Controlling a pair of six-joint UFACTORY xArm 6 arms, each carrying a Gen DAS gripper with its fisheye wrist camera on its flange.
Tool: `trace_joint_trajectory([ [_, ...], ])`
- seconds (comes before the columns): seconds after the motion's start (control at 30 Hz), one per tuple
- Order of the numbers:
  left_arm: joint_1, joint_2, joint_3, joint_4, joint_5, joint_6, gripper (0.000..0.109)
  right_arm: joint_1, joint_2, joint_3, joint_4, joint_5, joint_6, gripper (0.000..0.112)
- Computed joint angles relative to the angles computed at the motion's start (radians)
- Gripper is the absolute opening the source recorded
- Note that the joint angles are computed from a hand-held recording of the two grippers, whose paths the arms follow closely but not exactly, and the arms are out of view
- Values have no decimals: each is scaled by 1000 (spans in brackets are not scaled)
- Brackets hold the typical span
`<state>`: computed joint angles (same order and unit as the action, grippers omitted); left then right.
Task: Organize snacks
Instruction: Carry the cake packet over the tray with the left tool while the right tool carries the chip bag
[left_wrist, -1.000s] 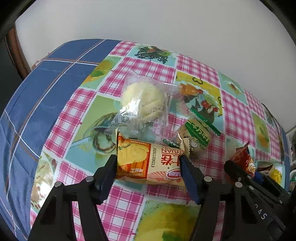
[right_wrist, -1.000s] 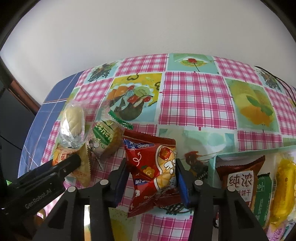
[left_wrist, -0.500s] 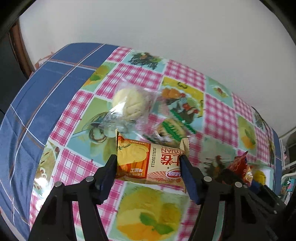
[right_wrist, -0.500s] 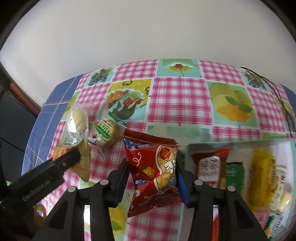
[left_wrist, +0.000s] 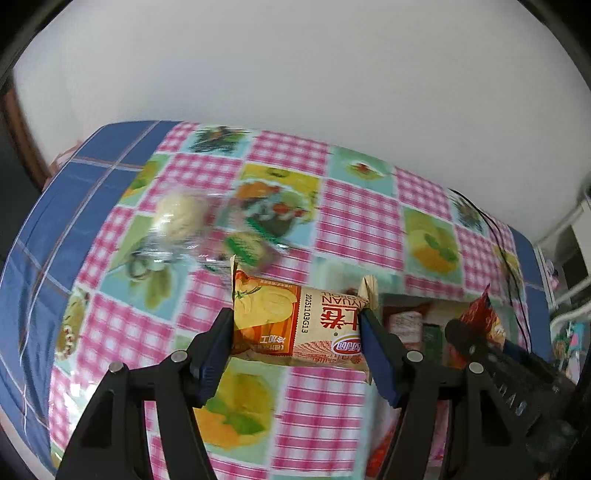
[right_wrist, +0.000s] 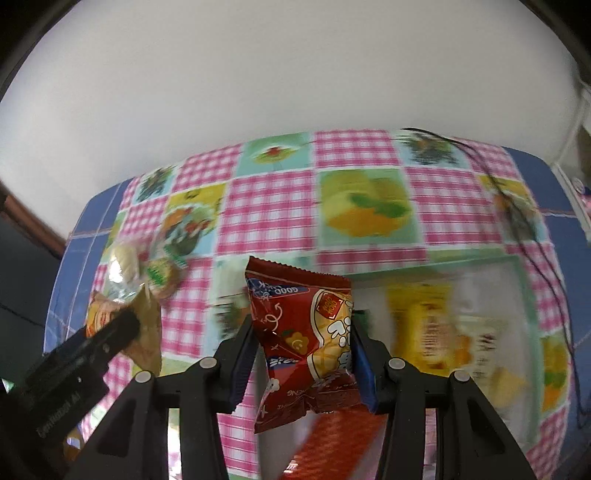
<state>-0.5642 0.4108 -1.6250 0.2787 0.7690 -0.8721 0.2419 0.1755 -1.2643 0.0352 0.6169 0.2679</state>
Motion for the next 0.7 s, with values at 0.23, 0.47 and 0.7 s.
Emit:
trace_joint_trajectory([
  [0.23,-84,132,-192,-19,65,66,68,-120,-56,59,-36,10,39,50],
  [0.47,-144,242,-351,-43,121,142,68,-223,-82,94,-28,15,36,50],
  [0.7,-175,345,-475,-64,174,182,68,-262,-56,102,-26,18,27,50],
])
